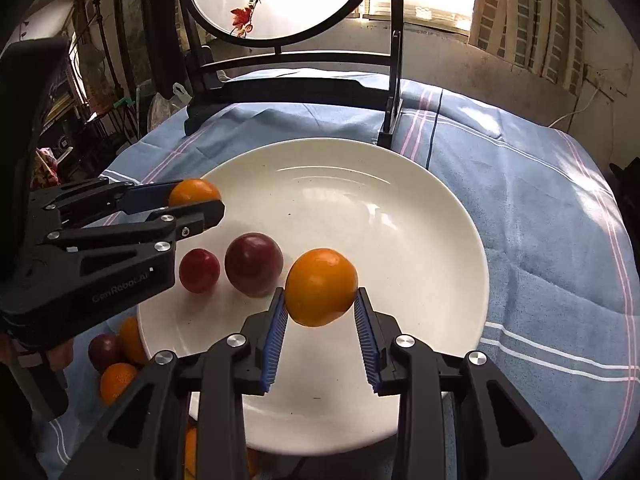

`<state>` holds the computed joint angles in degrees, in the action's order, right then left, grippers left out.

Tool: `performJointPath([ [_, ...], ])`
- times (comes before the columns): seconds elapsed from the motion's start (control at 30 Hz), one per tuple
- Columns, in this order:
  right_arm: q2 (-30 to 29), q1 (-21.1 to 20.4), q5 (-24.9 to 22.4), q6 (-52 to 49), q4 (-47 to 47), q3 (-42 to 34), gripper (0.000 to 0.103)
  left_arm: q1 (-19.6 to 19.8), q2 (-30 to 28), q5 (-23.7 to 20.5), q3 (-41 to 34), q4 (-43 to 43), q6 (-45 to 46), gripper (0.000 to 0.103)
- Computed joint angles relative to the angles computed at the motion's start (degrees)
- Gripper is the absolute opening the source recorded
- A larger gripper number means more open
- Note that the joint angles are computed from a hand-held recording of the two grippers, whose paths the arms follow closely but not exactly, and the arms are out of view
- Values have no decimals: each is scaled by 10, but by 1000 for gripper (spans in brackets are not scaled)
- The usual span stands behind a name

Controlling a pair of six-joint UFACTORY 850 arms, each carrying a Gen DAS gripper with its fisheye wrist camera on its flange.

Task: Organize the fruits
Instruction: 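Place an orange on the plate with the left gripper while the right places a small orange, then open both grippers and return them to the fruit cluster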

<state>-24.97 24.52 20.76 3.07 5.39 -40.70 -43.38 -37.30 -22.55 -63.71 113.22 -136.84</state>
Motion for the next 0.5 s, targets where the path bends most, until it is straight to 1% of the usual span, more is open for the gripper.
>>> performJointPath([
  [0.1,-7,-2,-8,11,-11,-6,35,1,-5,2,-5,-11,11,39],
  [0.2,-8,-1,-3,-1,4,-6,36,1,-8,3,-7,-21,21,39],
  [0.23,-6,-1,-1,0,4,-4,42,0,-8,-2,-7,-24,24,44],
  [0.27,-3,-1,4,0,6,0,48,-2,-7,-10,-5,-26,23,52],
  [0.3,1,1,11,-11,20,4,50,-4,-5,-21,-2,-22,15,68],
  [0.33,4,1,14,-13,22,7,50,-7,-2,-33,3,-10,2,71],
  [0.37,8,0,14,-6,15,10,51,-8,1,-37,7,2,-8,71],
  [0.5,27,-3,20,13,1,28,51,-16,10,-45,17,3,-6,71],
])
